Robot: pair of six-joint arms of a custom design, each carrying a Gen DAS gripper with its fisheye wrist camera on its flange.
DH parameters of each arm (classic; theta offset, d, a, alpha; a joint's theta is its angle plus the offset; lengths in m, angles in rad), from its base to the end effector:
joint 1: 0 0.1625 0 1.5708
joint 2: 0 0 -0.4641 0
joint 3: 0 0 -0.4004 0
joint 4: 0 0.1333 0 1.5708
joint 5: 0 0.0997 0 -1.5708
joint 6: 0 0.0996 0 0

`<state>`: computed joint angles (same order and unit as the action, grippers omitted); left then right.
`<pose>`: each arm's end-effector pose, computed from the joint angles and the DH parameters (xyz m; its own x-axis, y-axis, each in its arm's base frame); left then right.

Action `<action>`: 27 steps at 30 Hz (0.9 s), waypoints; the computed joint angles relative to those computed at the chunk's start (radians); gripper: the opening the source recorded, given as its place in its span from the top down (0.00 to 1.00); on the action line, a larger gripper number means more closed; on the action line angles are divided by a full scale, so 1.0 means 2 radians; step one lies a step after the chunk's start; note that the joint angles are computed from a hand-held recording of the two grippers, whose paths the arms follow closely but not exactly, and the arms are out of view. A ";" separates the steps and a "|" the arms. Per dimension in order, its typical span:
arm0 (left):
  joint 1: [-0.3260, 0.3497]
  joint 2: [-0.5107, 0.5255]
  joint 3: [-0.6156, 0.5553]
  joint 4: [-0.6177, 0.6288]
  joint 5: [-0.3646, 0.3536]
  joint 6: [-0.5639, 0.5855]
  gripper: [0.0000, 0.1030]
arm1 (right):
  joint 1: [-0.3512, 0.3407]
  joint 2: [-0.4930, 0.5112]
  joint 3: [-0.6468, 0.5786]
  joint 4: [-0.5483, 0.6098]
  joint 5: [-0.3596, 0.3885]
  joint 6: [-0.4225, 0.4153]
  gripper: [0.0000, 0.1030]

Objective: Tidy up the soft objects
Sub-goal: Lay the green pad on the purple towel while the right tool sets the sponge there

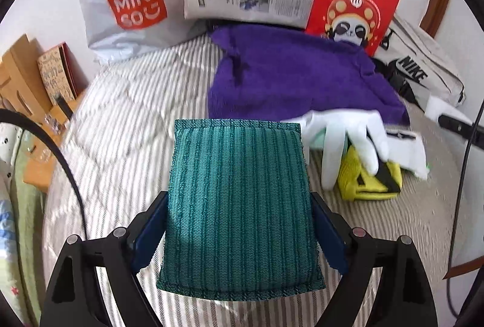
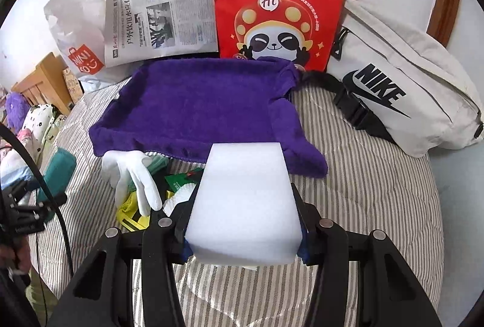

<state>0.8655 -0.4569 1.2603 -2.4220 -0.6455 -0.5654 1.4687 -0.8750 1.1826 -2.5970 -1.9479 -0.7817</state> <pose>-0.3545 -0.7448 0.0240 -0.7546 -0.1027 -0.6481 0.2881 0.8356 -0.4678 0.0130 -0.8207 0.3934 -0.6929 -0.2891 0.6605 -0.5797 0.7681 -0.2720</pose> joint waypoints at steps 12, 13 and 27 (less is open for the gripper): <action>0.004 0.029 -0.102 0.027 0.019 0.044 0.15 | 0.007 0.029 -0.062 0.028 0.026 -0.001 0.51; 0.005 0.033 -0.112 0.028 0.018 0.049 0.15 | 0.008 0.034 -0.070 0.031 0.027 0.000 0.51; 0.043 0.170 -0.400 0.134 -0.015 0.102 0.15 | 0.019 0.192 -0.330 0.141 0.009 0.006 0.51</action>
